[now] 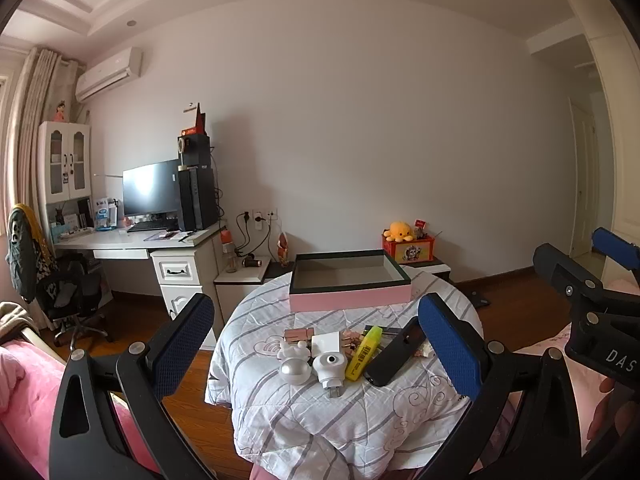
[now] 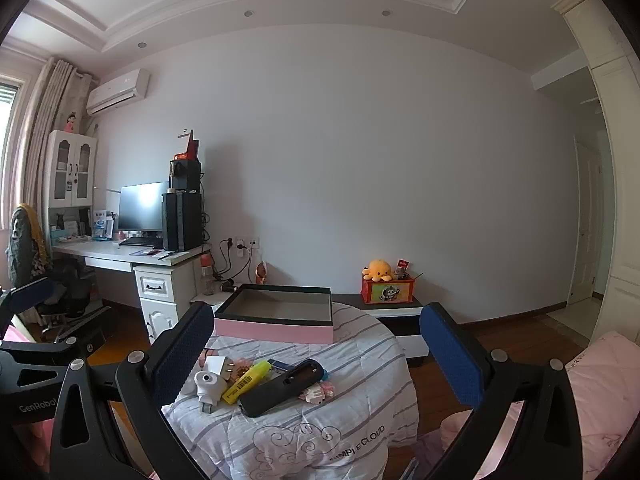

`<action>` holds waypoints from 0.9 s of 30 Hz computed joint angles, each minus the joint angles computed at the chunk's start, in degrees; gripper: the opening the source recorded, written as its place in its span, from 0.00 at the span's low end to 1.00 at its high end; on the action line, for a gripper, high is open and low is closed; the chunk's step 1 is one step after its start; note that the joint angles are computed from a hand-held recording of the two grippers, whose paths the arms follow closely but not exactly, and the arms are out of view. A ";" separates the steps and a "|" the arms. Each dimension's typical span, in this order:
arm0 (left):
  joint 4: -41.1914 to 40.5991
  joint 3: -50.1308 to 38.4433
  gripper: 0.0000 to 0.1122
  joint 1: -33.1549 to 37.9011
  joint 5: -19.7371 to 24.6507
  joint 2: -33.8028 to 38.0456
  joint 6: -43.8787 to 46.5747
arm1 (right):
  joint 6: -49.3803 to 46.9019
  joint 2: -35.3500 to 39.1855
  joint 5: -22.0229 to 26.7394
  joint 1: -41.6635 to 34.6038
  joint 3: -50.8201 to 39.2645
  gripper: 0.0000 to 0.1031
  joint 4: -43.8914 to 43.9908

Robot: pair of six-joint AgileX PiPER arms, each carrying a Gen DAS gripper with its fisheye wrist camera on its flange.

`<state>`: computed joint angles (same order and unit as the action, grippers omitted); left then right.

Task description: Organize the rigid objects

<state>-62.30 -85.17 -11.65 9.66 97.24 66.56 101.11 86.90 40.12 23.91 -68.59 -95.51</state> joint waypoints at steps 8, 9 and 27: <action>3.96 -0.47 0.92 -0.48 -0.01 0.01 -3.78 | -0.46 -0.05 1.43 0.88 0.01 1.00 0.31; 3.99 -0.46 0.92 -0.50 0.05 -0.03 -3.79 | -0.45 -0.10 1.57 0.96 0.05 1.00 0.25; 2.97 -0.56 0.92 -0.41 0.01 0.02 -3.18 | -0.19 0.20 1.17 0.43 0.31 1.00 -0.39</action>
<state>-59.33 -85.73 -12.05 9.68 97.26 63.38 100.92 87.10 41.29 24.33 -68.28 -95.90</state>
